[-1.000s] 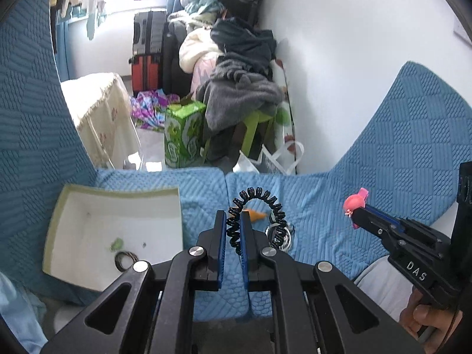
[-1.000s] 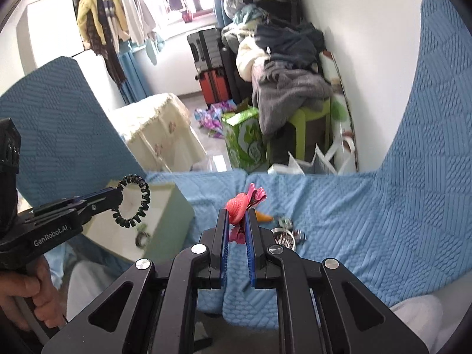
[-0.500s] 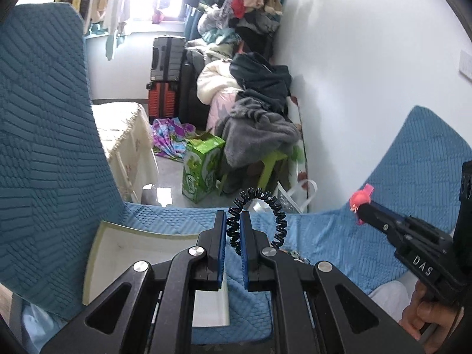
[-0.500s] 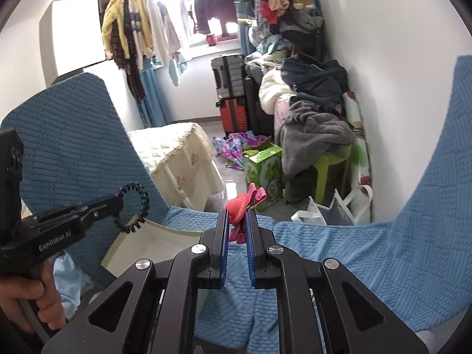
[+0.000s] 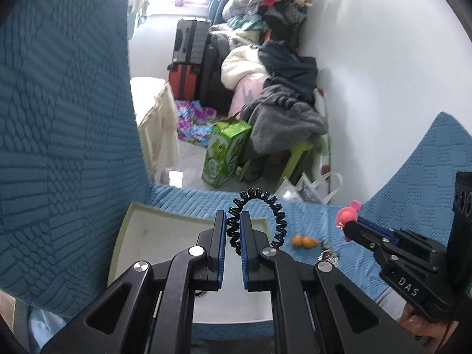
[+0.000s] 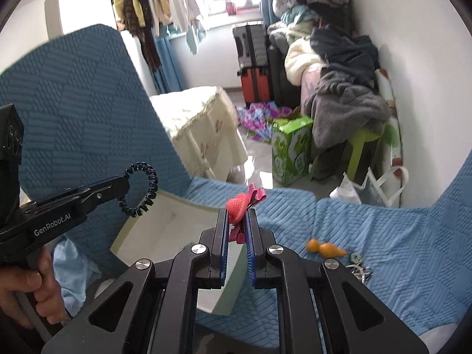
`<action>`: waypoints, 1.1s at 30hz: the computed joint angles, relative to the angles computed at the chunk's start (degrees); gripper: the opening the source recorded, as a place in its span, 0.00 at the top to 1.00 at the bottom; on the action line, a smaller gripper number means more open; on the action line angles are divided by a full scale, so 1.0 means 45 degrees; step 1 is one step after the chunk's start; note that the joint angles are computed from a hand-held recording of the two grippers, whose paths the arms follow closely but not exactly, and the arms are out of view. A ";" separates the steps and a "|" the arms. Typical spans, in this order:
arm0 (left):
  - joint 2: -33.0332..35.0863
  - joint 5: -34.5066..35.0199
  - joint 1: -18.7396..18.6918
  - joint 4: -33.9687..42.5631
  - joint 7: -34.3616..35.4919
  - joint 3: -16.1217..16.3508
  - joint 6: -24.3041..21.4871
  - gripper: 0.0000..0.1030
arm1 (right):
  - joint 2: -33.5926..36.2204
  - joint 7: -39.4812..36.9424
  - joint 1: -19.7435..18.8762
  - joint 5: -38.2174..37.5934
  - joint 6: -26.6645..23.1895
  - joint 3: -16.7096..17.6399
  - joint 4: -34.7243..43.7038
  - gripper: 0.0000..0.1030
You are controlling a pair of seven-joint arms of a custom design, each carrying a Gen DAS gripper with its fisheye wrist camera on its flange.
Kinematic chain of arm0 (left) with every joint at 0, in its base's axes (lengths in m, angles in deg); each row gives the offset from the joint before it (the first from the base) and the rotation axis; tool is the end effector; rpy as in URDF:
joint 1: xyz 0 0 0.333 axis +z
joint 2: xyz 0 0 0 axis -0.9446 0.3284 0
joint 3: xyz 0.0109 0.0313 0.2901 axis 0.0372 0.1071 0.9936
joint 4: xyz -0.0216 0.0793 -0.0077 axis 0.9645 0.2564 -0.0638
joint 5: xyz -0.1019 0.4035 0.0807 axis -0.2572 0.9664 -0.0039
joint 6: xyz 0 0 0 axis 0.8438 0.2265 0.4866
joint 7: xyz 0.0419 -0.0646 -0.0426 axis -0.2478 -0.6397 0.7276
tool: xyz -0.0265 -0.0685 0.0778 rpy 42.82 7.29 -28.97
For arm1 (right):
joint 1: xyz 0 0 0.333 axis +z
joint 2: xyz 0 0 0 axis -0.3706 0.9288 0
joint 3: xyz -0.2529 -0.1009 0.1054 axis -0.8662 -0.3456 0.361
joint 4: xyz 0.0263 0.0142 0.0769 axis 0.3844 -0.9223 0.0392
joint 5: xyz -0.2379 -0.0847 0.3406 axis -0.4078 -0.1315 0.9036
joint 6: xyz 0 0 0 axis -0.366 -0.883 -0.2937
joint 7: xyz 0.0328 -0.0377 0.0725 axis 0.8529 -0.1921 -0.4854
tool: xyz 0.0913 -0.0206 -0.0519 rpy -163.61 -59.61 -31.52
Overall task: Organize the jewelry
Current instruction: 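Carry the bracelet with the left tool into the box while the right tool releases the pink charm there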
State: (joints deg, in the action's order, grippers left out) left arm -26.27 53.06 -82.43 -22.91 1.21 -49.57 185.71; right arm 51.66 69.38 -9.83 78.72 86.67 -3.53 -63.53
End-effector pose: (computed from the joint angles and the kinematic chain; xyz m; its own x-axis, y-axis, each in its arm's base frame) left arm 0.4678 -0.2561 0.7062 0.2296 -0.9443 0.2355 -0.6410 -0.3288 -0.6935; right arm 0.5308 0.1161 0.6920 0.5708 -0.8036 -0.1687 -0.6375 -0.3042 -0.7078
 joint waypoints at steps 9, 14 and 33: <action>-0.0351 -0.1238 -0.0033 -0.1479 0.0901 0.0645 0.0219 0.93 | 0.0573 0.0800 0.0144 -0.0749 -0.0469 0.0420 -0.0150 0.92; -0.0364 -0.1814 0.0019 -0.2038 0.1279 0.0842 0.0371 0.93 | 0.0836 0.0979 0.0253 -0.1083 -0.0758 0.0554 -0.0260 0.92; -0.0574 -0.1692 0.0307 -0.2274 0.0474 0.0547 0.0160 0.91 | 0.1142 0.0236 0.0272 -0.0824 -0.1581 0.0373 0.0009 0.74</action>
State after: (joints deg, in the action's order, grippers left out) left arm -28.85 45.44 -81.05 -33.14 3.34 -47.11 186.43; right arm 56.79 70.44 -8.60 75.01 79.56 -1.85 -63.49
